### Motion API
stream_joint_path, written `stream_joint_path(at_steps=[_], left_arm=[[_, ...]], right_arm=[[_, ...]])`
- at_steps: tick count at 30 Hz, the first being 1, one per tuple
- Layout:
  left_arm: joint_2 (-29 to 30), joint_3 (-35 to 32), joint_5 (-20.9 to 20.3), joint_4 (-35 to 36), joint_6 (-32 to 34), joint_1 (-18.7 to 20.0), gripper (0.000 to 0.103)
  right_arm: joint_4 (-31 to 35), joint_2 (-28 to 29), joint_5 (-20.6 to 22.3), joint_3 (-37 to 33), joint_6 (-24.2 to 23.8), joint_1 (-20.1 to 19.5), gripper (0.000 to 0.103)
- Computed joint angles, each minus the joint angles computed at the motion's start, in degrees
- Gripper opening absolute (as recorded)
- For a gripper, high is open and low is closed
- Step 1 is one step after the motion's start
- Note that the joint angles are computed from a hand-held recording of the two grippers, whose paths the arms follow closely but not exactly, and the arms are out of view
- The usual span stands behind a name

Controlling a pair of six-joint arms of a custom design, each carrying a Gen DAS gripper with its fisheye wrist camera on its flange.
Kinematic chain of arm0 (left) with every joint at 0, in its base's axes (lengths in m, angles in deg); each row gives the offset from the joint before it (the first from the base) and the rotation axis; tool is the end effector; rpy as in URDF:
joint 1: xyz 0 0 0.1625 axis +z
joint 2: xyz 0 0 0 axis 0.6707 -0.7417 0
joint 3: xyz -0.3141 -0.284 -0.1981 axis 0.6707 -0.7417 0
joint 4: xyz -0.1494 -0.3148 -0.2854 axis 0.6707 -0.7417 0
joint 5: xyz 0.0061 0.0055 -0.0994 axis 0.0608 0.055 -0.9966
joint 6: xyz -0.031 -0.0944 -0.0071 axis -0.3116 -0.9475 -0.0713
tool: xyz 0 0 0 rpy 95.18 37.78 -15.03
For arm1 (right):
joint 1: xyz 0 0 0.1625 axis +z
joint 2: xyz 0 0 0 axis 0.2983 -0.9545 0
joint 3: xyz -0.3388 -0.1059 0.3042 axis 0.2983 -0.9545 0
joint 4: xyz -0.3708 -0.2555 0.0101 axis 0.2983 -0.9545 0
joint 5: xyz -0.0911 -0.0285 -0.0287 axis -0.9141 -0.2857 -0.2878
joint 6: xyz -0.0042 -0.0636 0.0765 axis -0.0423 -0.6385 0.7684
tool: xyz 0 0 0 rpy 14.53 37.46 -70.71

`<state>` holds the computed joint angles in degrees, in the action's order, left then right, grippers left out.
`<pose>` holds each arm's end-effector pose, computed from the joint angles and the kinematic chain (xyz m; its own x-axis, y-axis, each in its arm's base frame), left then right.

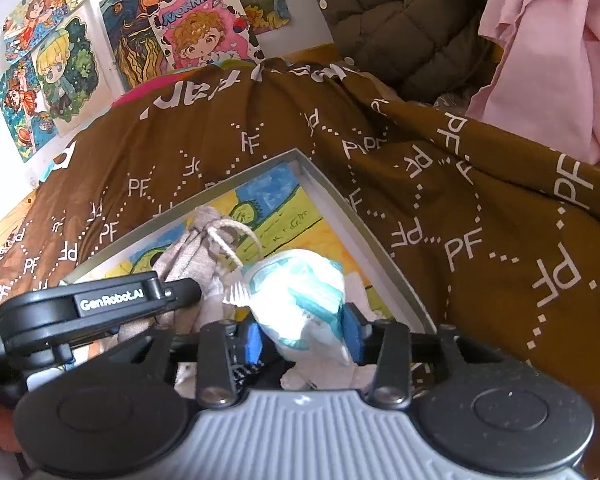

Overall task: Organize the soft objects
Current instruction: 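Lower the pouch and tissue packet into the tray and open both tools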

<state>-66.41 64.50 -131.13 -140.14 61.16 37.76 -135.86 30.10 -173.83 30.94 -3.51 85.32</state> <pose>0.0197 -0.8355 0.2064 -0.8651 0.1700 -0.4718 0.4586 0.6491 -0.6070 0.2568 -0.7646 -0.0845 -0.8902 0.1177 0.4401 -0.3095 0.5526 -0.7738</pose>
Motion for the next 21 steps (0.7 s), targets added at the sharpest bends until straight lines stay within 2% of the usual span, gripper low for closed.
stream_joint_path(at_steps=[6,15,21], left_arm=[[-0.8,1.7,1.0,-1.8,0.5,-0.4,0.060],[-3.6,5.1,2.4,-4.7,0.1,-1.2,0.080],[-5.7,8.3,4.1,-7.5,0.1,-1.8,0.084]], right_arm=[[0.1,0.0,-1.0,-0.1,0.4,0.1,0.051],[-1.3,-1.5,-1.8,2.2,0.0,1.0,0.069],[-3.6,-3.2,-2.3,5.1,0.9,1.6,0.080]])
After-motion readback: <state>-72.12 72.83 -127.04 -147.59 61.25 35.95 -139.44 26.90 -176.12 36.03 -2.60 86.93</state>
